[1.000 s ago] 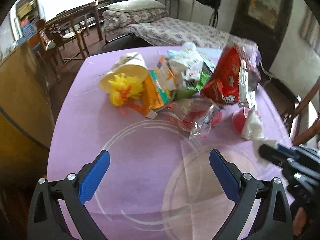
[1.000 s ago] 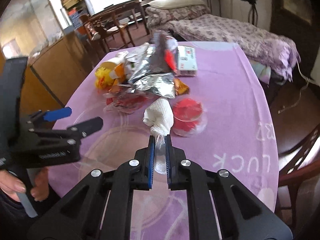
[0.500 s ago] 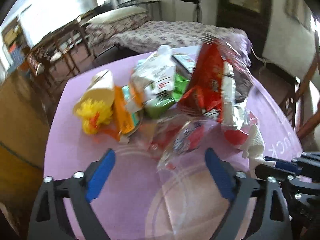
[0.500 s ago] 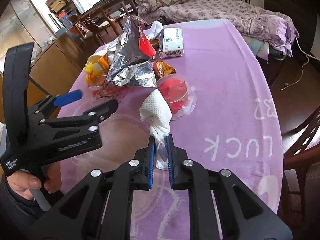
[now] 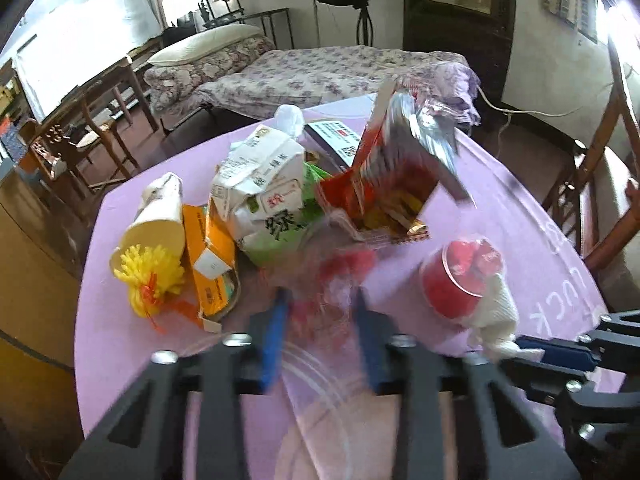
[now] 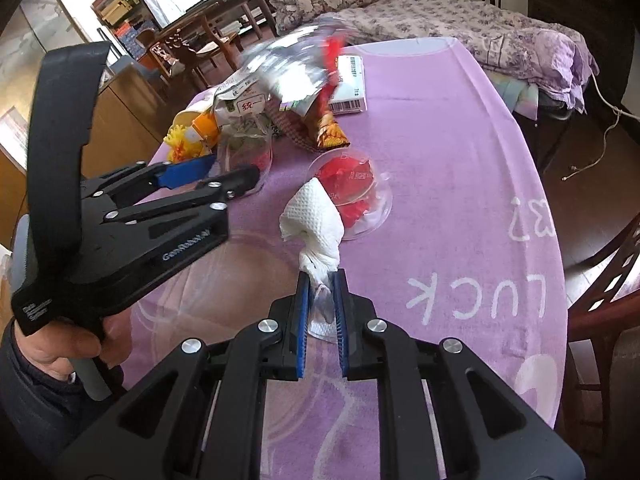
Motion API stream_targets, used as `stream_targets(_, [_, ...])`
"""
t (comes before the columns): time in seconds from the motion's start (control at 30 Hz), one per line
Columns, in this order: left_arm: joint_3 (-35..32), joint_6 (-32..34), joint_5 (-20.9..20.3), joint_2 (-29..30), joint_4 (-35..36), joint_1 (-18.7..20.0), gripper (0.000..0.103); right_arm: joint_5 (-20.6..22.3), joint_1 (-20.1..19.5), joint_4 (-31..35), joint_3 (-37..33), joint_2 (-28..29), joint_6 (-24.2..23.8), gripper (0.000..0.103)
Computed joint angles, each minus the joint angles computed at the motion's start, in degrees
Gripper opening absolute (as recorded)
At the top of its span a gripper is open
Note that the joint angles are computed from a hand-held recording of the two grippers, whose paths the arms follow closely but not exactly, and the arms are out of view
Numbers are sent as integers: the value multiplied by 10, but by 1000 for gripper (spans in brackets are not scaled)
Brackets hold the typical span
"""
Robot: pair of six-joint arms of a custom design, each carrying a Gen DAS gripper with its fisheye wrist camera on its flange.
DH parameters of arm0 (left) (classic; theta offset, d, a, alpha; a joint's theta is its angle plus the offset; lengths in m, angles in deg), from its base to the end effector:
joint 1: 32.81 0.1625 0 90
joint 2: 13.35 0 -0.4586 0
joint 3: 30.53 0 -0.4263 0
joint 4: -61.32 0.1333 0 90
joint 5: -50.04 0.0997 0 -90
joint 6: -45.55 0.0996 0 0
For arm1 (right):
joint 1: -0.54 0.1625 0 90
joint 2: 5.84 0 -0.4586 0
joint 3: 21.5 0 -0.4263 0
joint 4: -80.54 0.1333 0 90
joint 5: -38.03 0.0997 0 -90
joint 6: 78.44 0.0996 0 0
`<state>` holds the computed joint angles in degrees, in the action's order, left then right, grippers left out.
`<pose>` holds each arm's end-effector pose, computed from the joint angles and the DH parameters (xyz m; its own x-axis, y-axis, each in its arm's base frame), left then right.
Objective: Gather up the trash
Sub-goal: 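Grasp the white tissue with the right tool while the left tool grasps the clear plastic bag, then carry tissue and plastic bag to the orange wastebasket and open both tools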
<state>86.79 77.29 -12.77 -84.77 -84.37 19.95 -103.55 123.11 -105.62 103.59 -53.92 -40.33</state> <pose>-0.1942 -0.5509 0.2207 -0.3285 0.8179 -0.4724 0.9044 0.4166 0.0923 0.3247 -0.4057 0.0626 -0.8348 0.3985 0.3799 0.0085 0.6992 -0.7149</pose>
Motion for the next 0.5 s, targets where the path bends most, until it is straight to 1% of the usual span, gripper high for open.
stream_targets(0.07, [-6,-14,-16,-8,24,4,19,-9,2,8,-4,2,0,18])
stream_targets(0.13, [-15,-30,-36,-18,50,9,18,-19,4,13,-9,5,-1,24])
stream_targets(0.2, [-18,-42,-52,-32,71,11,18,-33,7,25,-16,9,-3,36])
stream_targets(0.27, [-22,-55,-68,-46,87,13,18,-49,10,34,-22,14,-8,42])
stream_targets(0.37, [-19,-70,-82,-68,93,17,18,-54,8,42,-27,16,-14,42])
stream_targets(0.43, [-16,-84,-82,-83,97,21,18,-55,6,52,-27,14,-6,42])
stream_targets(0.47, [-15,-92,-81,-90,100,25,18,-53,5,55,-26,13,-2,41])
stream_targets(0.5, [-14,-100,-78,-96,104,25,18,-50,4,53,-24,12,2,35])
